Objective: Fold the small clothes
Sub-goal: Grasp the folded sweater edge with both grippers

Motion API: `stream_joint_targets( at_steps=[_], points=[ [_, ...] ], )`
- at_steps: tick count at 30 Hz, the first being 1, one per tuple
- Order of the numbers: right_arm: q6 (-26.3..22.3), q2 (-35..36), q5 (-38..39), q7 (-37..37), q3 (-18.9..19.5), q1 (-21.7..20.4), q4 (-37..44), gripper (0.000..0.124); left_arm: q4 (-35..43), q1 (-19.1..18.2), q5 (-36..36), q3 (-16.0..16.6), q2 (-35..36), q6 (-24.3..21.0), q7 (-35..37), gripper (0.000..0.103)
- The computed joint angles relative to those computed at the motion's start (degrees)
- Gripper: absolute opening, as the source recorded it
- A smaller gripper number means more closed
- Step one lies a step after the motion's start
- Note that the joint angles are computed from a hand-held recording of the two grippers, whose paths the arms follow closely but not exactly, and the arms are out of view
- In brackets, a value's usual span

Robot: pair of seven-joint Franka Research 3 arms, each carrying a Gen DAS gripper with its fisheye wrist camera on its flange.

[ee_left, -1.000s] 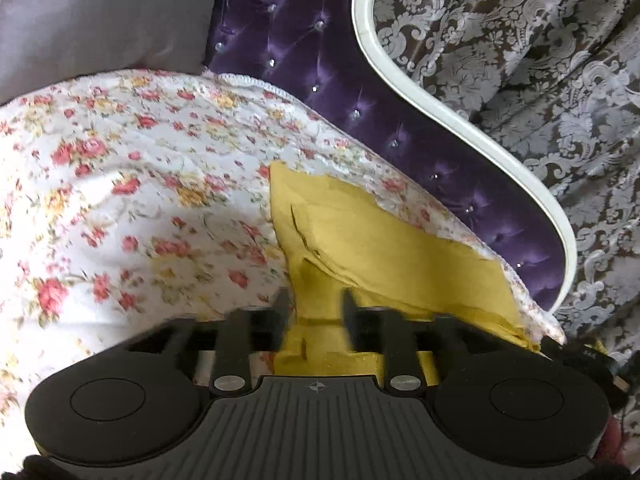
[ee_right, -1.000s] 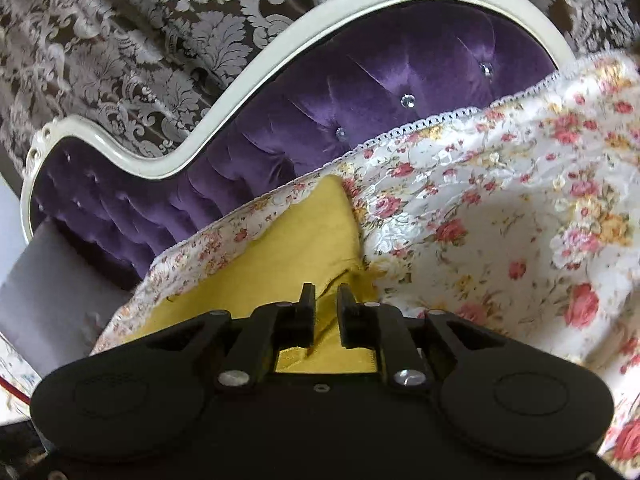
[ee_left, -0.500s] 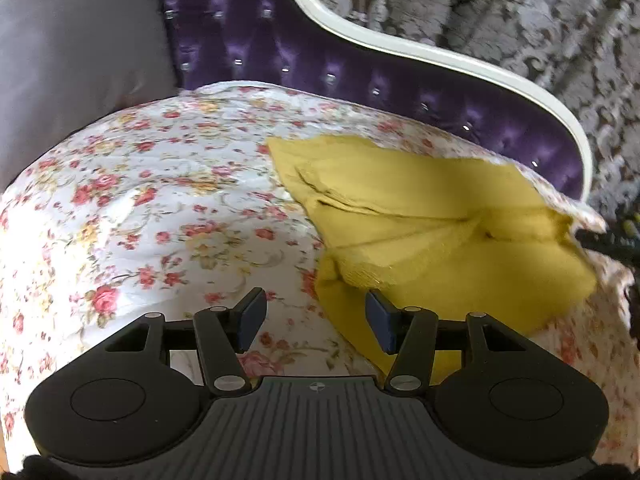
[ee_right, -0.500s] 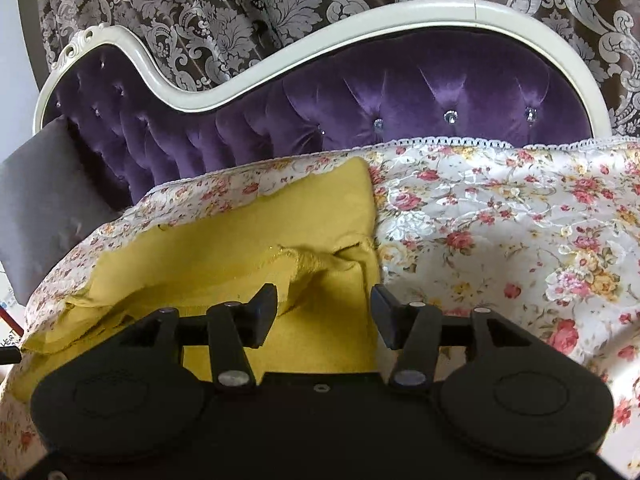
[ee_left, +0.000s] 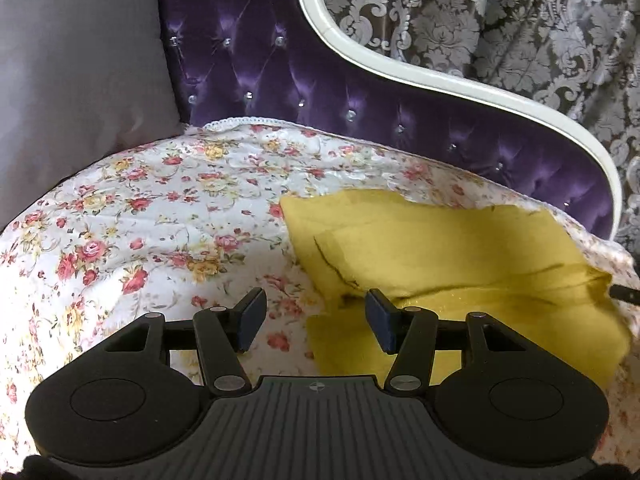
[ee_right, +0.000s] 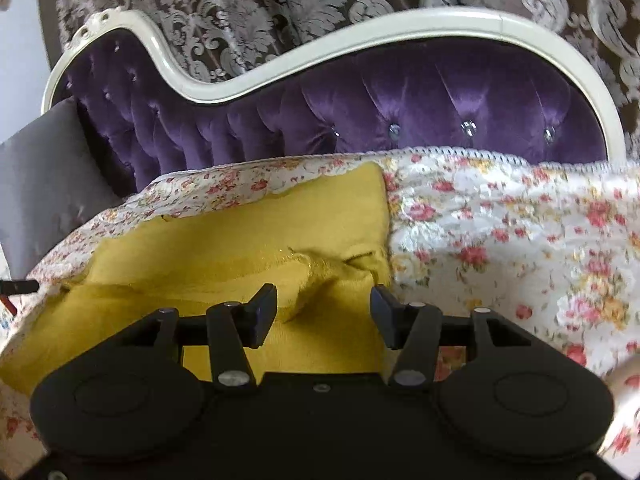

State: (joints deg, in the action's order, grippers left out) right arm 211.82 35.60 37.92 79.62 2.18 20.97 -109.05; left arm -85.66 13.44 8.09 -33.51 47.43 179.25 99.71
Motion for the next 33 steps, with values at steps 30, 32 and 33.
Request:
stream_joint_targets(
  at_steps=[30,32,33],
  points=[
    [-4.62,5.13,-4.48,-26.22,-3.40,1.42,7.51,0.071,3.33,1.25,-12.89,-5.70,4.27,-7.63,17.68,0.036],
    [-5.48,5.44,-6.35,-24.95,-2.16,-0.30,8.10,0.069,3.70,1.31,-13.39,-5.86,4.72,-7.29,17.51,0.025],
    [-6.30,5.51,-7.07,-24.24,-1.71,-0.99,8.42,0.062,3.98,1.60,-13.70,-6.39,5.21,-7.16,17.57,0.016]
  ],
)
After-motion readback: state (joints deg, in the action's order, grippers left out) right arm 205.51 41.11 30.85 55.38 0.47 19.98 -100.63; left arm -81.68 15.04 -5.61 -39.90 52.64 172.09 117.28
